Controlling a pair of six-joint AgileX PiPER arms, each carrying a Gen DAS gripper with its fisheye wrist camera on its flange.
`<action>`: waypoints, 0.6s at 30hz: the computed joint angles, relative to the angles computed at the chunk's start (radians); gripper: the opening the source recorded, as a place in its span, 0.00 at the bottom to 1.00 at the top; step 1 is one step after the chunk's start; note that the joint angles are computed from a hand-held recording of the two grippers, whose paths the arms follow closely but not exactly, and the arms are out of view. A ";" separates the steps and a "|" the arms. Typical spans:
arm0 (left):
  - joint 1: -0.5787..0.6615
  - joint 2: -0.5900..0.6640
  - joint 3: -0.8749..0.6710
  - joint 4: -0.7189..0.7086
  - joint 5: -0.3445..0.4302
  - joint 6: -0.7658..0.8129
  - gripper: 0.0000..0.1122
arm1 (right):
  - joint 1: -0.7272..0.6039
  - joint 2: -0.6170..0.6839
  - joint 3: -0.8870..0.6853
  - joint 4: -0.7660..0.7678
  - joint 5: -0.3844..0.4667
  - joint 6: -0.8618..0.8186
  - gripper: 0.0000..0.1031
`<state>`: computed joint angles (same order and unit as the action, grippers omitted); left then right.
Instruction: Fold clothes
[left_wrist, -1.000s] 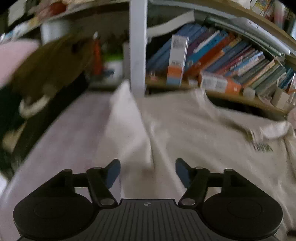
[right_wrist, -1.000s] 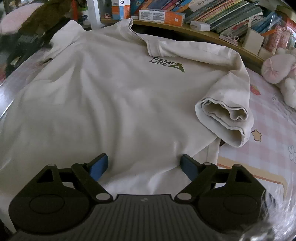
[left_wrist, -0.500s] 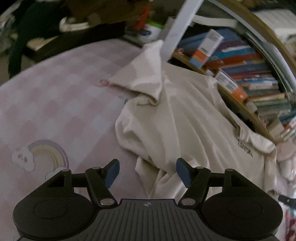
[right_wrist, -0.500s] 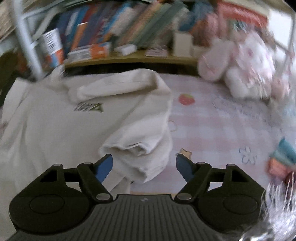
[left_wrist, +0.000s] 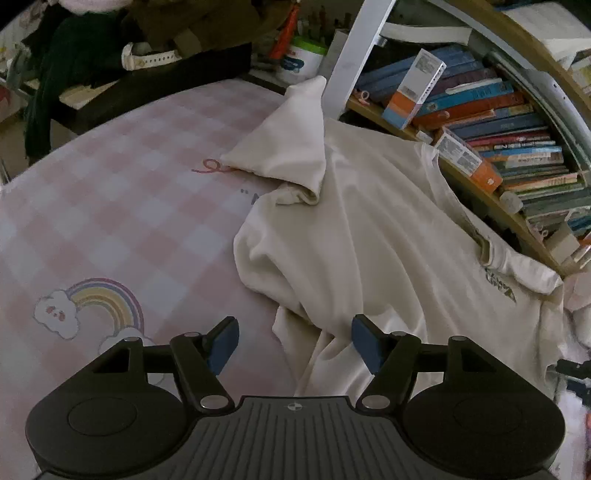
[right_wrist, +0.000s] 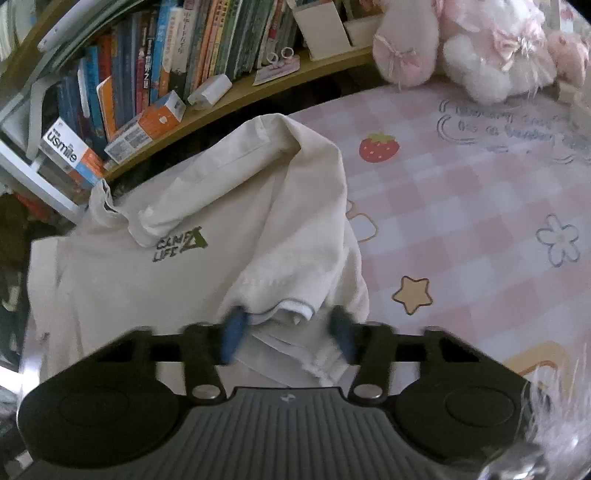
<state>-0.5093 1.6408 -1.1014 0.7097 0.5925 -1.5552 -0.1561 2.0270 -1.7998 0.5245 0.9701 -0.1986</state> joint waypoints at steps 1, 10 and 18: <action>-0.001 -0.002 -0.002 -0.004 0.006 0.011 0.61 | -0.003 0.011 -0.021 0.003 0.021 -0.006 0.15; 0.032 -0.011 0.006 -0.048 -0.009 0.033 0.61 | -0.024 0.080 -0.248 -0.248 -0.018 -0.152 0.08; 0.036 0.042 -0.064 -0.125 0.026 0.144 0.58 | 0.002 0.357 -0.636 -0.638 0.033 -0.100 0.01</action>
<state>-0.4736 1.6829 -1.1653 0.5846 0.6183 -1.4114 -0.1537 2.3835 -2.4363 -0.1132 1.0029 -0.2989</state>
